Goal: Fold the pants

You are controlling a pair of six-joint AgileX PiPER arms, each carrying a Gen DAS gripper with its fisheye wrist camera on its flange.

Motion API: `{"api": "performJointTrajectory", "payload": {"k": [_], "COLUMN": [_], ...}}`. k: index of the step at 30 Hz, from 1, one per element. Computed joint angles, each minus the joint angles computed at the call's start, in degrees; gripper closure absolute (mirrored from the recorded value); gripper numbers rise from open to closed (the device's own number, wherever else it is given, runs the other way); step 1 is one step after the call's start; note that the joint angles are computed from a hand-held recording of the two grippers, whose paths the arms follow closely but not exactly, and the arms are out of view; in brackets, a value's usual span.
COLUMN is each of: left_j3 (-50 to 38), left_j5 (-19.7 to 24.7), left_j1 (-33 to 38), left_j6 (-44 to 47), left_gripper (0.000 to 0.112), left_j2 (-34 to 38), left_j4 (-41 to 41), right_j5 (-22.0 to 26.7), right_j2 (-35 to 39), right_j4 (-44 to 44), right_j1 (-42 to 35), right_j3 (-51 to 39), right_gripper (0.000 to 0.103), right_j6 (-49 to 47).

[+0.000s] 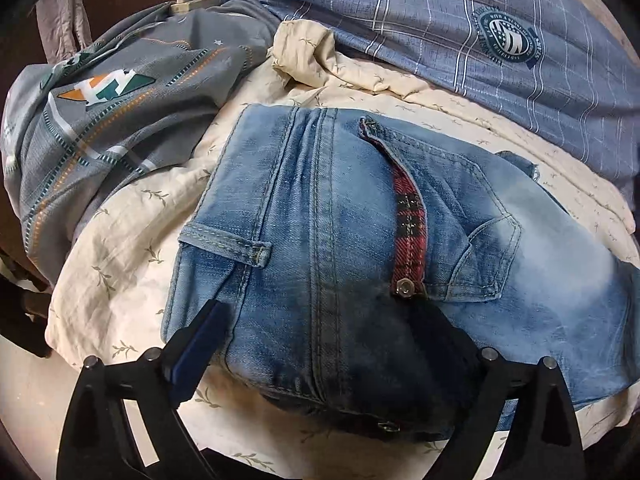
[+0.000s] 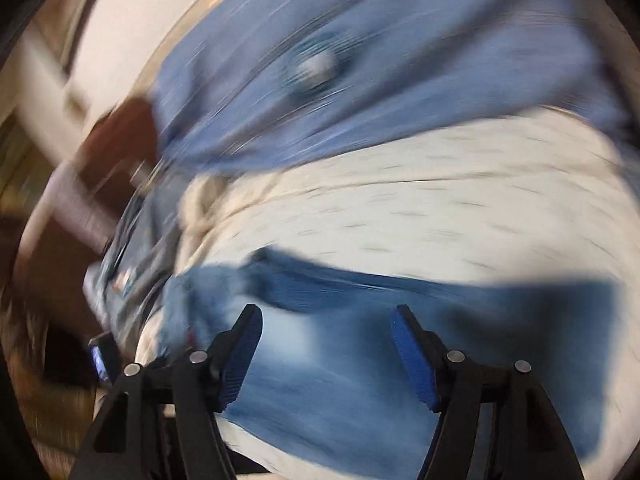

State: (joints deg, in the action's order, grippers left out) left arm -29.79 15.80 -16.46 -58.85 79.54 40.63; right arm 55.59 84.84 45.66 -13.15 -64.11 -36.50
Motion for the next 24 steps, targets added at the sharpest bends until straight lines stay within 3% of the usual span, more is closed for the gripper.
{"api": "performJointTrajectory", "payload": {"k": [4, 7, 9, 12, 14, 15, 16, 18, 21, 22, 24], "left_j3": [1.64, 2.85, 3.57, 6.52, 5.18, 3.84, 2.28, 0.09, -0.57, -0.39, -0.24], "left_j5": [-3.42, -3.55, -3.62, -3.85, 4.24, 8.4, 10.26, 7.2, 4.51, 3.82, 4.17], "left_j1": [1.11, 0.27, 0.09, -0.42, -5.2, -6.97, -6.98, -2.96, 0.55, 1.07, 0.58], "left_j6": [-6.46, -10.1, -12.18, -28.01, -33.82, -33.28, -30.46, -19.62, -8.49, -7.63, -9.51], "left_gripper": [0.015, 0.014, 0.014, 0.014, 0.014, 0.014, 0.014, 0.013, 0.013, 0.013, 0.012], "left_j2": [0.23, -1.26, -2.69, -11.27, -13.28, -10.85, -6.13, 1.93, 0.68, 0.6, 0.57], "left_j4": [8.69, 12.22, 14.37, 29.15, 35.13, 35.1, 33.59, 24.91, 14.33, 13.42, 16.14], "right_j5": [-2.3, 1.46, 4.08, 9.43, 9.58, 8.87, 7.52, 5.83, -0.7, -1.35, 2.22], "right_j2": [13.69, 23.69, 28.67, 33.77, 34.04, 33.36, 31.74, 29.65, 29.31, 31.02, 35.3], "right_j4": [-5.29, -7.23, -10.0, -12.29, -10.8, -10.87, -11.81, -12.85, -16.78, -17.38, -11.69], "right_j1": [13.63, 16.52, 17.29, 17.31, 16.55, 16.55, 16.8, 17.33, 18.88, 18.42, 16.45], "right_j3": [-12.84, -23.54, -28.55, -33.58, -33.37, -32.91, -31.74, -31.27, -32.43, -33.92, -35.9], "right_gripper": [0.034, 0.037, 0.05, 0.073, 0.086, 0.094, 0.095, 0.097, 0.101, 0.101, 0.101], "right_j6": [6.93, 12.12, 15.34, 18.46, 18.33, 18.44, 18.3, 18.79, 22.66, 23.89, 22.79]}}
